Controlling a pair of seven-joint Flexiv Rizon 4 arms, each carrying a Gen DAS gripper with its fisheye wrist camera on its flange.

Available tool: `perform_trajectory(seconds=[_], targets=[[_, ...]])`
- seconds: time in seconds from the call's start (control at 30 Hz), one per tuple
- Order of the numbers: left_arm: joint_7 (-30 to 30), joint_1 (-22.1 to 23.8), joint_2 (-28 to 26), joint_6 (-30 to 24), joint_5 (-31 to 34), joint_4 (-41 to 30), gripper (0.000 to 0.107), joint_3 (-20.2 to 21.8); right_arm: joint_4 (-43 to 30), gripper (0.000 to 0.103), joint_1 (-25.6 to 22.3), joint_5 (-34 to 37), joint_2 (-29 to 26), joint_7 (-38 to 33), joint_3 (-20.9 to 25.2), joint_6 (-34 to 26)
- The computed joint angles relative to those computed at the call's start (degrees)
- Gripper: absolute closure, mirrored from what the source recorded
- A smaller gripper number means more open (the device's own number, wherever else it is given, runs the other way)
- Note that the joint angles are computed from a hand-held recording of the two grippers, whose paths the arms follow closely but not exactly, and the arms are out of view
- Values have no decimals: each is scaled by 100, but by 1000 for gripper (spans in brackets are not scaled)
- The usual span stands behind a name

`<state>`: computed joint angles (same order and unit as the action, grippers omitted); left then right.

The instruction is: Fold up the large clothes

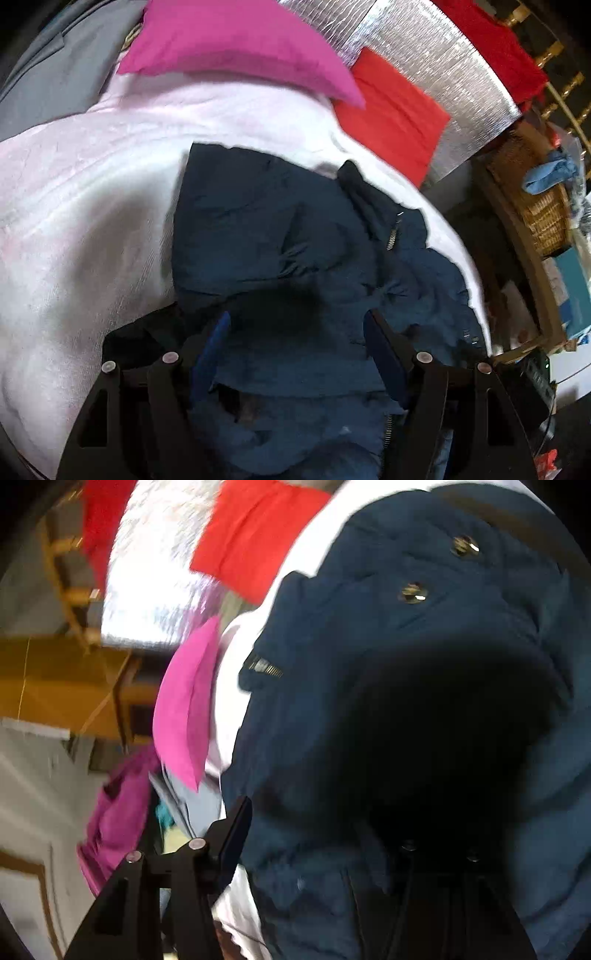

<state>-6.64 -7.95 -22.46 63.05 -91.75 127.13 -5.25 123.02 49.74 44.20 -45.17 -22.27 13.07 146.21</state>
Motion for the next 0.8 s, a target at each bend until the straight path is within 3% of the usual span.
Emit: perform_trajectory(seconds=[0.07,0.1,0.17,0.23,0.3,0.37,0.47,0.6,0.67,0.73,0.8], targets=[[-23,-95,-92,231,158,-18,33,-19,-149,43,-126,-2,-156,252,51,82],[113,-150,-110,364,70,-22,33,-50,-196,48,-156,46,-177,316,46,65],[279,-200,-98,454,-15,-3,33,-65,-227,76,-32,219,-132,146,-58,-58],[137,-114,-100,291,81,5,42,-33,-289,85,346,767,79,-507,-323,-281],[-117,4,-80,145,311,22,52,9,-406,89,709,1398,338,-1337,-513,-401],[-266,120,37,-22,464,112,52,36,-546,90,949,1918,527,-2108,-572,-494],[-194,81,84,198,491,185,52,32,-636,91,793,2181,552,-2528,-371,-888],[-298,179,51,186,823,195,52,22,-42,85,108,719,97,-1128,385,-17],[-185,281,209,71,756,236,52,31,443,61,-124,134,217,-598,617,269],[121,355,392,15,549,270,51,88,843,43,88,340,492,-597,560,486],[231,424,488,-64,409,246,49,162,1115,42,428,1067,803,-874,489,709]])
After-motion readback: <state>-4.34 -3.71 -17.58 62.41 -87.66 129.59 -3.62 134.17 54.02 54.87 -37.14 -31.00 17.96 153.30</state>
